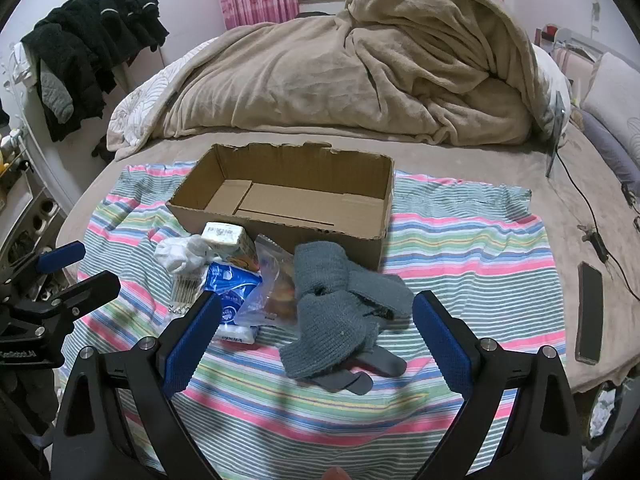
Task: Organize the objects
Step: 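Move both grippers toward the items in front of the box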
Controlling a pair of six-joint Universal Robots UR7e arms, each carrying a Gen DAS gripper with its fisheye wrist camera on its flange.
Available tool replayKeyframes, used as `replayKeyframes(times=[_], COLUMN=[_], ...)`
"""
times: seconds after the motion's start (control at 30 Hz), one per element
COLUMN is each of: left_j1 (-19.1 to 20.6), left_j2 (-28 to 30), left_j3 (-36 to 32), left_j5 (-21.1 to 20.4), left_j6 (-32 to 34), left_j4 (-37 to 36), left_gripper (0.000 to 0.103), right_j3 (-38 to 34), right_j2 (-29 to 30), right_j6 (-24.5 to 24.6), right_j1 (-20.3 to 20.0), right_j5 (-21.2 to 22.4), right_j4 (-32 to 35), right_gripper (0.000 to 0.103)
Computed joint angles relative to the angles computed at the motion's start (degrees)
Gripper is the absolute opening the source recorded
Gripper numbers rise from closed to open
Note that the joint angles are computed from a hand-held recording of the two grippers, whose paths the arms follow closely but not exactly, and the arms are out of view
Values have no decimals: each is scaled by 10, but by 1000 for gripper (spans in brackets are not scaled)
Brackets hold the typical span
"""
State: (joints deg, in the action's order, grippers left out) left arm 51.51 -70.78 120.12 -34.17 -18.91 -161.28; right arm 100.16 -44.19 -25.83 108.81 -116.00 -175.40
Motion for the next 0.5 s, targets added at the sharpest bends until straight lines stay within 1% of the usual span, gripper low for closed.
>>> replayKeyframes(times=[0.37, 0.5], left_j1=[1, 3], left_j2=[-2, -6], left_j3=[2, 3], left_j5=[-17, -29], left_j6=[8, -6], left_j4=[-8, -12], left_gripper=[102, 102], right_j3=[1, 1], right_j2=[-1, -1], right_j6=[0, -1], right_j1=[-1, -1], right_j5=[1, 2], right_j4=[0, 0], right_gripper=[98, 98])
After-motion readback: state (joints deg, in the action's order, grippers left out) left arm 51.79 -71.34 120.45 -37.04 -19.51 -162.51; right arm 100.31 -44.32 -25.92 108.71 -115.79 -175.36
